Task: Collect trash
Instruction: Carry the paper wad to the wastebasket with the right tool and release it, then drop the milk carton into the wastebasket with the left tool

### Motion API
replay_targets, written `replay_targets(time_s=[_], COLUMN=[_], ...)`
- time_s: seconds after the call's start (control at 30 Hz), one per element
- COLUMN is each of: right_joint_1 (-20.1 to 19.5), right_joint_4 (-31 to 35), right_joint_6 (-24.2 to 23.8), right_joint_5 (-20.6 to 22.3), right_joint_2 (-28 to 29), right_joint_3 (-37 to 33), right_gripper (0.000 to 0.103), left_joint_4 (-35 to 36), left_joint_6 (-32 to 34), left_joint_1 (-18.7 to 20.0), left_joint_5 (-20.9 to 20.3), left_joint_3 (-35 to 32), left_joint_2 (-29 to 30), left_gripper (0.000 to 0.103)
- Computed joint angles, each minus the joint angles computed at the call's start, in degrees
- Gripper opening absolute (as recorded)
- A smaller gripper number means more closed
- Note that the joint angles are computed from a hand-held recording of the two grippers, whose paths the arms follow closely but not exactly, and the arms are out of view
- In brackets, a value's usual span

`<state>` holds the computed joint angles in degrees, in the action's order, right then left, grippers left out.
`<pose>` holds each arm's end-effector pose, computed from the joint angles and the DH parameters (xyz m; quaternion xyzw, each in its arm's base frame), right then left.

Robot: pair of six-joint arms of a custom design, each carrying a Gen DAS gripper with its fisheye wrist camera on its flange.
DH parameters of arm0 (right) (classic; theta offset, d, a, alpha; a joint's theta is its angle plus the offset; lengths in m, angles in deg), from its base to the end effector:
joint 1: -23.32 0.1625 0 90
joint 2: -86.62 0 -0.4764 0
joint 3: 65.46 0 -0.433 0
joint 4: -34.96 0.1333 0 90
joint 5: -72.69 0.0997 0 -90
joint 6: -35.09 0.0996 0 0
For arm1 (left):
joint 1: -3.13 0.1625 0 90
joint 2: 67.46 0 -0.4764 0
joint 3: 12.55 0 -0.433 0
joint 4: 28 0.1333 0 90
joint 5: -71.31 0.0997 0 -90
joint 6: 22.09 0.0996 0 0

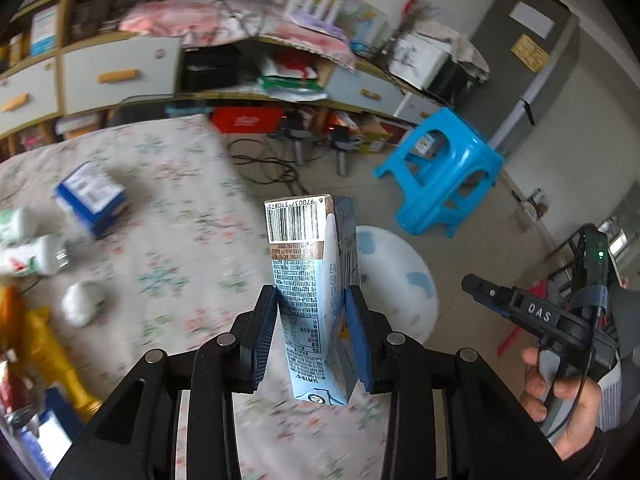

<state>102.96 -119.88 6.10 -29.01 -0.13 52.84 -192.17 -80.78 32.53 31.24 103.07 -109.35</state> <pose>0.0154 -0.5445 0.3848 0.1255 -0.9453 0.2354 0.1879 -0.3991 -0.4654 0.0016 0.0135 0.9065 -0.3660 0.2103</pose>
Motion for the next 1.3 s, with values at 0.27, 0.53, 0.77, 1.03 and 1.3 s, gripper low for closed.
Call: replay_targets(time_s=[0.27,0.53,0.77,1.03,1.3], right_joint_1=[-1.95,-3.4,-3.11,-2.11,-0.71], right_joint_4=[-0.45,0.05,-1.2,-2.85,-2.91], right_joint_6=[-1.53,-1.0,-2.49,-4.6,-5.47], right_joint_5=[-0.37,0.16,-0.12,-0.73,-1.34], right_joint_2=[-1.66,-2.74,-3.18,-3.01,-2.77], right_joint_3=[-0.26,-1.12,-0.57,0.17,1.02], right_gripper=[0.051,0.055,0.063,0.068,0.071], left_joint_4=[-1.53,-2.26,-1.26,6.98,11.0], left_joint_6=[7.67,10.69,13.26,5.41,-1.39], left_joint_1=[1.9,3.43,5.38,3.2,0.21], left_joint_5=[-0.68,-0.68,-7.15,-1.86,0.88], left_joint_3=[-7.17,-10.49,-12.08,-9.31,-2.35], left_joint_2=[6.36,9.32,9.21,6.1,0.3], left_gripper=[0.037,0.037,0.055,0.097,0.103])
